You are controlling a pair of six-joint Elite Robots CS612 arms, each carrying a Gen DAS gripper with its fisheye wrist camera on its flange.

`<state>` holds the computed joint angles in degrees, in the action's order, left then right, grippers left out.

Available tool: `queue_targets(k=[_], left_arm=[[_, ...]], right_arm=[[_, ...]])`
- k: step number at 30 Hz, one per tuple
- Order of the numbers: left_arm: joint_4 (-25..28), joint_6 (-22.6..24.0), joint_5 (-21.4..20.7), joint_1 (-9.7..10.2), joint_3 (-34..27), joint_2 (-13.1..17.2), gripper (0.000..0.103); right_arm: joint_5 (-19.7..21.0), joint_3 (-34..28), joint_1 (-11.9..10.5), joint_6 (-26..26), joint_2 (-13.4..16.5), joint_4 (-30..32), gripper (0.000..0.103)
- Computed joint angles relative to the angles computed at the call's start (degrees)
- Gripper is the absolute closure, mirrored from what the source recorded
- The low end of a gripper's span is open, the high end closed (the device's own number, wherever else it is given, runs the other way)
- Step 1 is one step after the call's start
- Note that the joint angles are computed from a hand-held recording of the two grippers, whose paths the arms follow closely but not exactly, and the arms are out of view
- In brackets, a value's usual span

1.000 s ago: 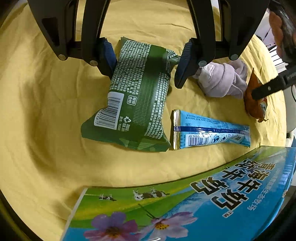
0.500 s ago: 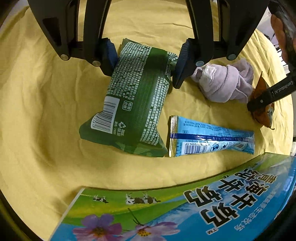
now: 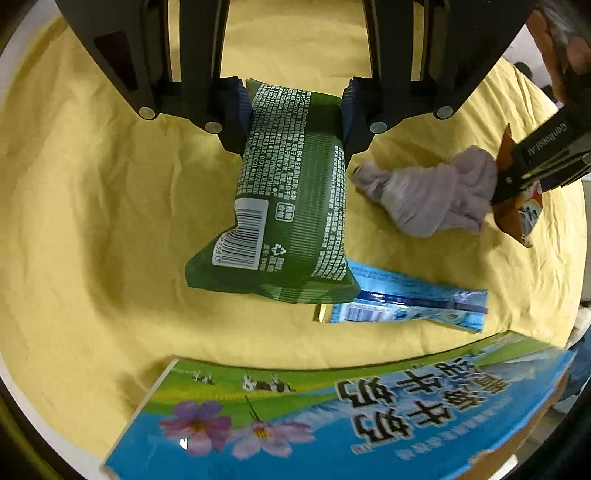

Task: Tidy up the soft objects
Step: 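Carry both bags into the box and open both grippers to release them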

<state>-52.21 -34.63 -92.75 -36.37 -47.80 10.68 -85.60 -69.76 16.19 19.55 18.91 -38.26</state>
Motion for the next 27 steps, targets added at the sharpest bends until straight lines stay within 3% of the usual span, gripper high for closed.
queue_targets(k=[14, 22, 27], left_arm=[[-1.4, 1.5, 2.1, -0.94, -6.6, -1.6, 0.063], [-9.0, 2.8, 4.3, -1.66, 0.7, -6.4, 0.063], [-10.3, 2.5, 3.9, -1.53, 1.2, -7.9, 0.063]], right_arm=[[2.0, -1.6, 0.4, -4.4, -3.8, 0.1, 0.064], [3.1, -2.7, -0.2, -5.1, -5.8, -1.2, 0.064], [3.7, -2.8, -0.5, -5.0, -6.6, -2.7, 0.064]])
